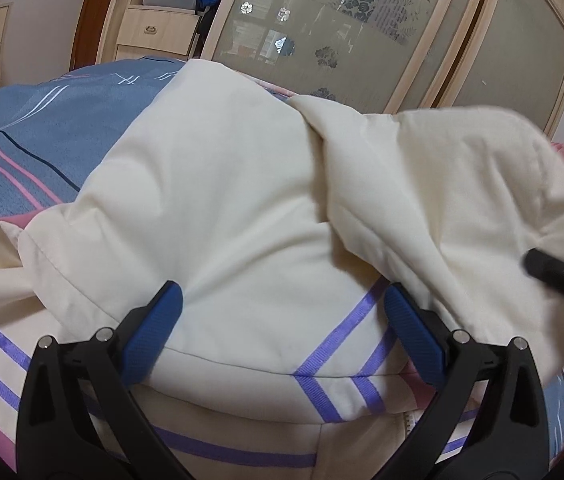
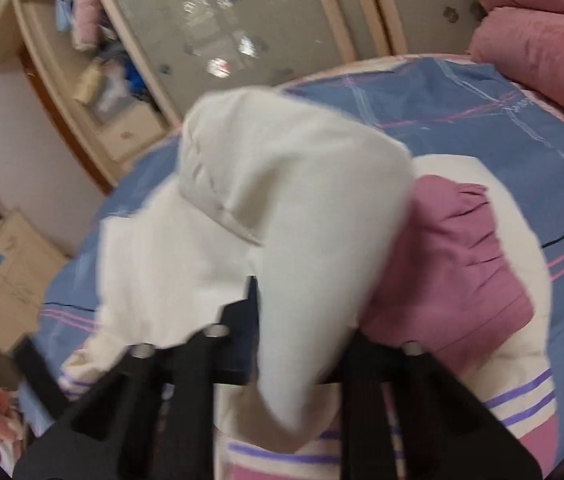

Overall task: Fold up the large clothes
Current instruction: 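Fold the held hood down over the jacket front and release it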

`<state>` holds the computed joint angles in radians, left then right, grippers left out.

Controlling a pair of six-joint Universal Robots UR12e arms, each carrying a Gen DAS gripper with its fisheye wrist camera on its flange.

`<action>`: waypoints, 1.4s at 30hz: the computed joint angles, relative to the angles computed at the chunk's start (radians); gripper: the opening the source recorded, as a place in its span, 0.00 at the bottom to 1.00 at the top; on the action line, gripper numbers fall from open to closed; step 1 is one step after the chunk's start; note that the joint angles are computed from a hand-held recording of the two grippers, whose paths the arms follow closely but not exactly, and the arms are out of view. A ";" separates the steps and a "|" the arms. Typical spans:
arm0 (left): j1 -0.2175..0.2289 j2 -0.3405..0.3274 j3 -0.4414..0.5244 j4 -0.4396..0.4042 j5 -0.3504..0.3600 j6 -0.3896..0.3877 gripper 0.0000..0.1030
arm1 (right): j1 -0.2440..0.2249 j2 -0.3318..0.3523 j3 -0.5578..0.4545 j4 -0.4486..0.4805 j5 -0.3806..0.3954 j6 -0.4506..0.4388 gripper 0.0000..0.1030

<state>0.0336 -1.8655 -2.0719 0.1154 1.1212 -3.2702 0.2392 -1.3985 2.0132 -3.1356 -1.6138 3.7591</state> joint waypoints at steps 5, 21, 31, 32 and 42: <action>0.003 -0.002 0.000 0.002 -0.008 -0.003 0.98 | -0.004 -0.031 0.092 -0.204 0.086 0.133 0.13; -0.003 0.123 -0.048 0.113 -0.030 0.044 0.93 | 0.053 -0.115 0.161 -0.155 -0.185 -0.012 0.19; -0.107 0.060 0.021 -0.213 0.099 0.241 0.78 | -0.009 0.024 -0.097 0.160 -0.100 -0.133 0.20; -0.106 0.056 0.017 -0.205 0.101 0.253 0.78 | -0.006 0.049 -0.103 0.217 -0.184 -0.097 0.20; -0.096 0.103 -0.033 -0.182 0.079 0.278 0.86 | -0.029 0.011 0.076 0.015 -0.113 -0.096 0.45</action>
